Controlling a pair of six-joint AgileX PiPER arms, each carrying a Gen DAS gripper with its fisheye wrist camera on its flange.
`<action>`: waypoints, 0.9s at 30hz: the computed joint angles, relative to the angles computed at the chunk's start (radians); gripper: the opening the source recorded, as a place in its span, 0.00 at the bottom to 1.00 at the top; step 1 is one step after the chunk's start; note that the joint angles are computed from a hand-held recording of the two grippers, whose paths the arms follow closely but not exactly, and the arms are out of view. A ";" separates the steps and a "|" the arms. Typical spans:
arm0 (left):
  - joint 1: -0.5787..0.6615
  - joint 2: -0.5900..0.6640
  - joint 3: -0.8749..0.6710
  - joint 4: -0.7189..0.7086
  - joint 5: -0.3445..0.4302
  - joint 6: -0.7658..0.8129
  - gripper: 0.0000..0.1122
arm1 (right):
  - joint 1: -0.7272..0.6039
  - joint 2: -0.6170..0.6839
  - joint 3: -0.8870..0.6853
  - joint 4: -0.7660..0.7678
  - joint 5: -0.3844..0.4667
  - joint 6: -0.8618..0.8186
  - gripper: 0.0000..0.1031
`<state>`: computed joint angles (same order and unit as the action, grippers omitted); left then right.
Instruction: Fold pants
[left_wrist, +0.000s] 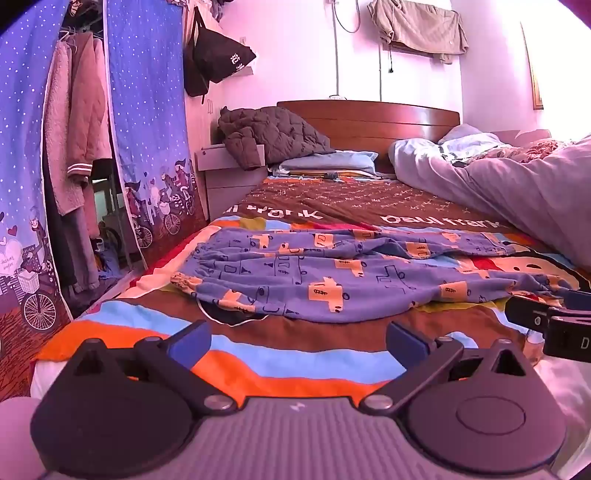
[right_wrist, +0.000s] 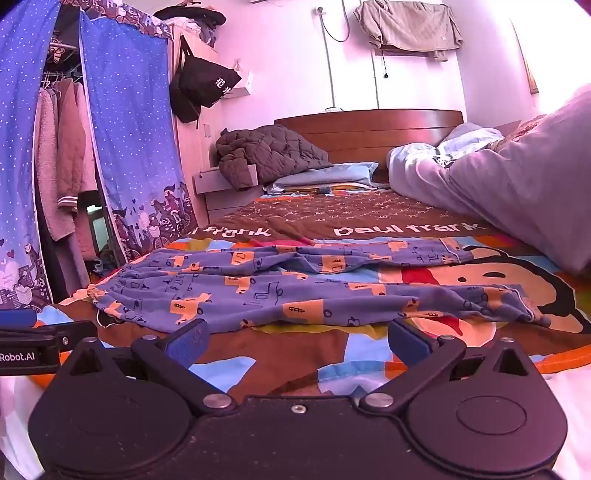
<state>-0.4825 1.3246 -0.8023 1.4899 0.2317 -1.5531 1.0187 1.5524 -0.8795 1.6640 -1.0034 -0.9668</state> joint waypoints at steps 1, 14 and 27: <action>0.000 0.000 0.000 0.000 0.000 0.000 0.92 | -0.001 0.001 0.001 -0.004 0.000 0.006 0.99; 0.011 0.005 0.009 -0.005 -0.007 -0.008 0.92 | -0.012 0.017 -0.001 -0.004 0.019 0.006 0.99; 0.000 0.013 -0.013 -0.114 0.008 0.098 0.92 | -0.015 0.005 0.002 0.006 0.022 0.002 0.99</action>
<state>-0.4825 1.3374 -0.8148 1.3762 0.2394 -1.4555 1.0035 1.5571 -0.8770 1.6705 -0.9814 -0.9646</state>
